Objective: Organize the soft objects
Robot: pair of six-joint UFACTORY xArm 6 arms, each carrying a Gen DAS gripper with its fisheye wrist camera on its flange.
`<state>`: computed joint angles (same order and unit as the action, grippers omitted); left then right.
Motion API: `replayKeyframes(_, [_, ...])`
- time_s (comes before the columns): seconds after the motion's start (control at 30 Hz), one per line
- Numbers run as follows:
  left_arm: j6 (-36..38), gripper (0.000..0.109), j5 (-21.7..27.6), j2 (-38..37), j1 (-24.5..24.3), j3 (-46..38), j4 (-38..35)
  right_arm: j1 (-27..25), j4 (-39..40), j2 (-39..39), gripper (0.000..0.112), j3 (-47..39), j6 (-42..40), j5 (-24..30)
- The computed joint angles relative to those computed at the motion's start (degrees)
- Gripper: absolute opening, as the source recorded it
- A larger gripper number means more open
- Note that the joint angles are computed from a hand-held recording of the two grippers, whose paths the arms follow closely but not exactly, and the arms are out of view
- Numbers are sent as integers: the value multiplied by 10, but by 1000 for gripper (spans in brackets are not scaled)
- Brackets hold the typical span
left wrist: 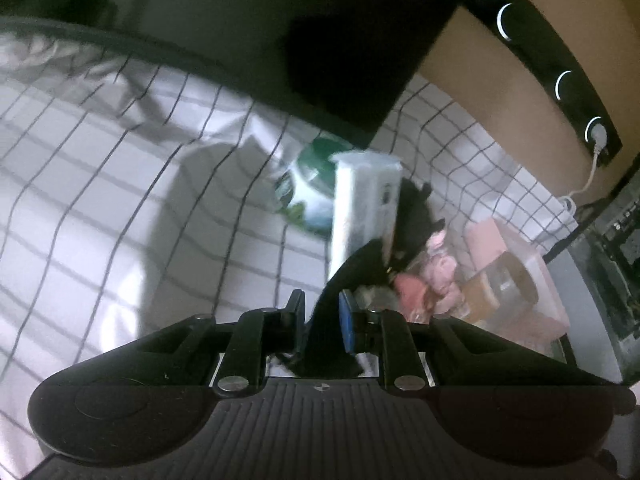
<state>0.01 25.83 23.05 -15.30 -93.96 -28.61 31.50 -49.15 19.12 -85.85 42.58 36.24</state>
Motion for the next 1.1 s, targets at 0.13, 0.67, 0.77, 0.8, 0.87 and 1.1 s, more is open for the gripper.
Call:
replayKeyframes(0.13, [34, 20, 10, -6, 10, 16, -32, 15, -4, 30, 62, -35, -11, 13])
replayKeyframes(0.67, [282, 21, 151, -2, -12, -20, -47, 23, -7, 55, 62, -70, 9, 65])
replayKeyframes(0.77, [243, 21, 127, 9, -31, -21, 23, 21, -7, 51, 62, -64, 8, 65])
replayKeyframes(0.8, [234, 21, 127, 13, -35, -25, 32, 20, -7, 49, 62, -62, 7, 63])
replayKeyframes(0.87, [229, 21, 142, 27, -39, -42, 57, 17, -9, 45, 62, -57, 5, 60])
replayKeyframes(1.1, [181, 23, 172, 56, -51, -83, 166, 3, 1, 29, 62, -30, -1, 48])
